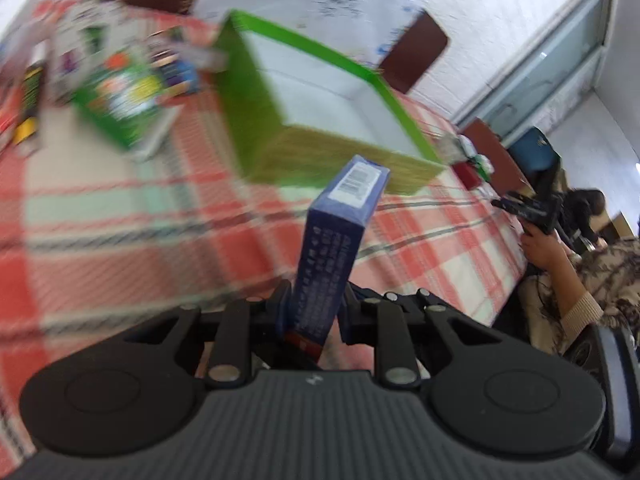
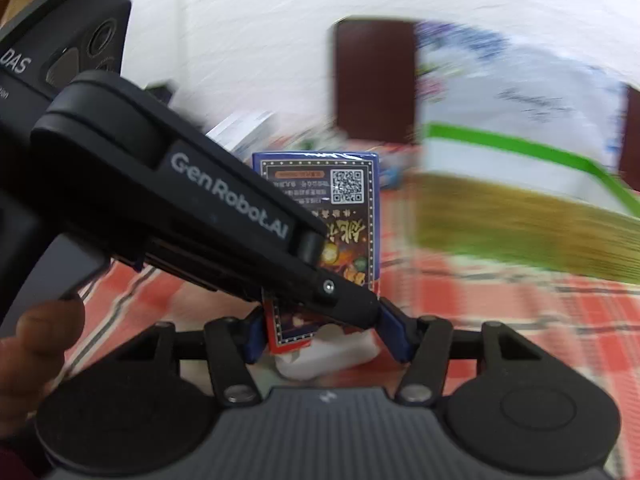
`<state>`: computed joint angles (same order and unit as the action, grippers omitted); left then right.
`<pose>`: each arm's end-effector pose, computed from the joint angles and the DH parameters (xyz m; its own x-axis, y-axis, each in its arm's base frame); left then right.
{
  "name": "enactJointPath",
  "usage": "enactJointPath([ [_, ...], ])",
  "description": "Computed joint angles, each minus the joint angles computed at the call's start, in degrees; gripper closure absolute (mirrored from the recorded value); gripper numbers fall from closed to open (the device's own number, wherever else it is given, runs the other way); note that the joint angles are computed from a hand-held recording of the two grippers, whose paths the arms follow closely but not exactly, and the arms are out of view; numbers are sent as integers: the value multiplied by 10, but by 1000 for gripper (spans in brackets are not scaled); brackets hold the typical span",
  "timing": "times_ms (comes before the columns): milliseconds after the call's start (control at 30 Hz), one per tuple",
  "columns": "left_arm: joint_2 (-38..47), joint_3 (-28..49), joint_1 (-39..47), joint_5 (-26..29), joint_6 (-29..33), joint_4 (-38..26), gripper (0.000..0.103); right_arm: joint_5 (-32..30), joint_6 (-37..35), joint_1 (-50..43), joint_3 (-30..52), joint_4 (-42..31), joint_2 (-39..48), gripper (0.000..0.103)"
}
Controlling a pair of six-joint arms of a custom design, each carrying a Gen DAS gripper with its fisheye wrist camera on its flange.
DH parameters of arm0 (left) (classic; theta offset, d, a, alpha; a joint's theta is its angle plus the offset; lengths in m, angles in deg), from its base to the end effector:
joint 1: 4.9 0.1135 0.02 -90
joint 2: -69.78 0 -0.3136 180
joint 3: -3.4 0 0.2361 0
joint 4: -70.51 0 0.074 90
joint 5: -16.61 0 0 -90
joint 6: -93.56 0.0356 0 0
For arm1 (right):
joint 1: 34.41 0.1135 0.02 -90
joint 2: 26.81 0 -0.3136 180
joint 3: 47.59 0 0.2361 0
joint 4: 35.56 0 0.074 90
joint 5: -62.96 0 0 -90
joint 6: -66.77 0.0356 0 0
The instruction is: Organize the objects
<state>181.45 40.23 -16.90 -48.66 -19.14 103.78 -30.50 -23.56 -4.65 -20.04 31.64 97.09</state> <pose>0.2679 -0.0722 0.1065 -0.7898 -0.1905 -0.5831 0.2062 0.8128 -0.5448 0.2285 0.1331 0.0858 -0.4197 -0.2466 -0.8735 -0.5436 0.8390 0.0244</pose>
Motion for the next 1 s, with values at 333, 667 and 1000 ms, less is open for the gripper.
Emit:
enactJointPath([
  [333,57,295,-81,-49,24,-173,74,-46,-55,-170,152,-116,-55,47],
  [667,119,426,-105,-127,27,-266,67,-48,-67,-207,306,-221,27,40],
  [1000,52,331,-111,-205,41,-203,32,2,-26,-176,248,-127,36,18],
])
